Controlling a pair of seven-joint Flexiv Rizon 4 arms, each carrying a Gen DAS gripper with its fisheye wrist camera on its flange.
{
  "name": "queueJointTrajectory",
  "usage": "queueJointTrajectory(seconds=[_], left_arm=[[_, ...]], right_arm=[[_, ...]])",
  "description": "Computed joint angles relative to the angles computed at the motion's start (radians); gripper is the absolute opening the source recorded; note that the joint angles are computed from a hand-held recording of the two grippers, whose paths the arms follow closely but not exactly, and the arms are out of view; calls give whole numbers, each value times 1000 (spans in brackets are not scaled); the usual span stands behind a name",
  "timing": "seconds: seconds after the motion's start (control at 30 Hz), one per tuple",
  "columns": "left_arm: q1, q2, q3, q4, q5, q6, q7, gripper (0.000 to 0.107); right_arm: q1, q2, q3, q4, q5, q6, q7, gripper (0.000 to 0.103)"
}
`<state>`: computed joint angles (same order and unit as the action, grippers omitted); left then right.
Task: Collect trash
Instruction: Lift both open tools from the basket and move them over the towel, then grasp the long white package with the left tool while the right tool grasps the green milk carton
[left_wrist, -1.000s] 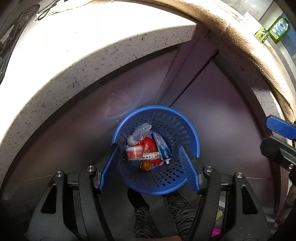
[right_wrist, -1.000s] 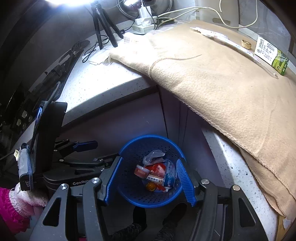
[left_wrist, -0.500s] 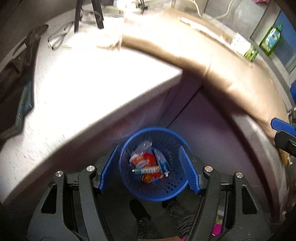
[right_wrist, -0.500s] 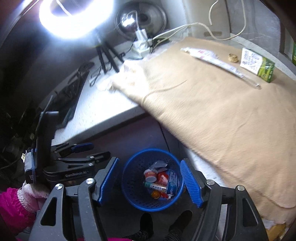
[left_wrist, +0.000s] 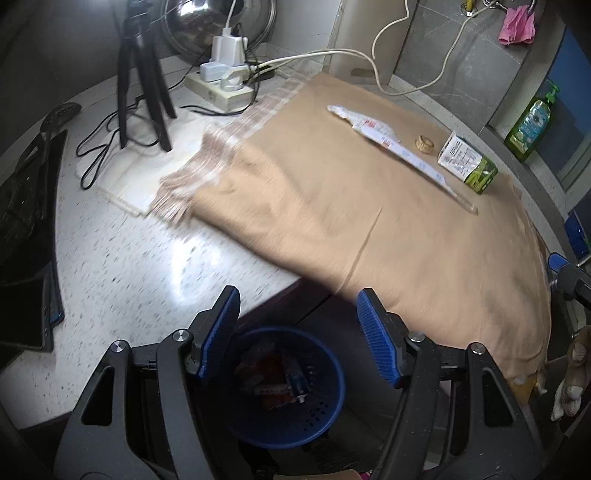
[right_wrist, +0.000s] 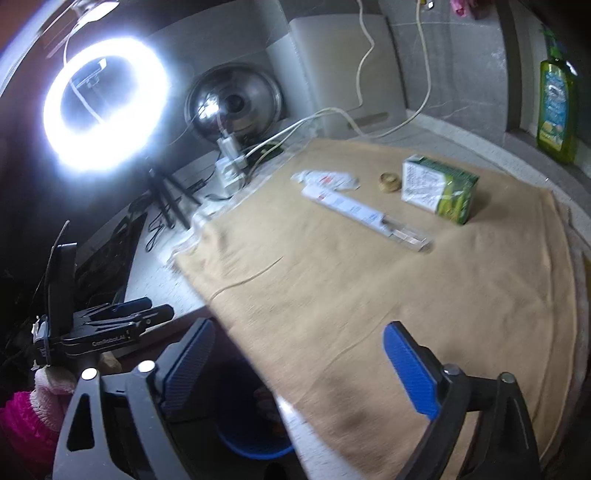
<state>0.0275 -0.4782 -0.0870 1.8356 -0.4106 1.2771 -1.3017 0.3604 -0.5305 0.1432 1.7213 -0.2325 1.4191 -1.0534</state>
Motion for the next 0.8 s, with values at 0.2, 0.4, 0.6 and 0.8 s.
queueJointTrajectory(seconds=[0.2, 0.4, 0.6, 0.8], left_arm=[[-70, -95, 43, -192, 81, -70, -93, 68], [-102, -204, 51, -400, 116, -147, -175, 68], [-129, -327, 69, -631, 144, -273, -289, 68], [-145, -466, 64, -881, 158, -456, -400, 68]], right_arm=[[-54, -22, -16, -74, -3, -23, -43, 99], [-101, -71, -26, -179, -5, -54, -105, 100], [-157, -144, 0, -323, 25, -135, -202, 100], [-205, -235, 35, -503, 86, -255, -319, 100]])
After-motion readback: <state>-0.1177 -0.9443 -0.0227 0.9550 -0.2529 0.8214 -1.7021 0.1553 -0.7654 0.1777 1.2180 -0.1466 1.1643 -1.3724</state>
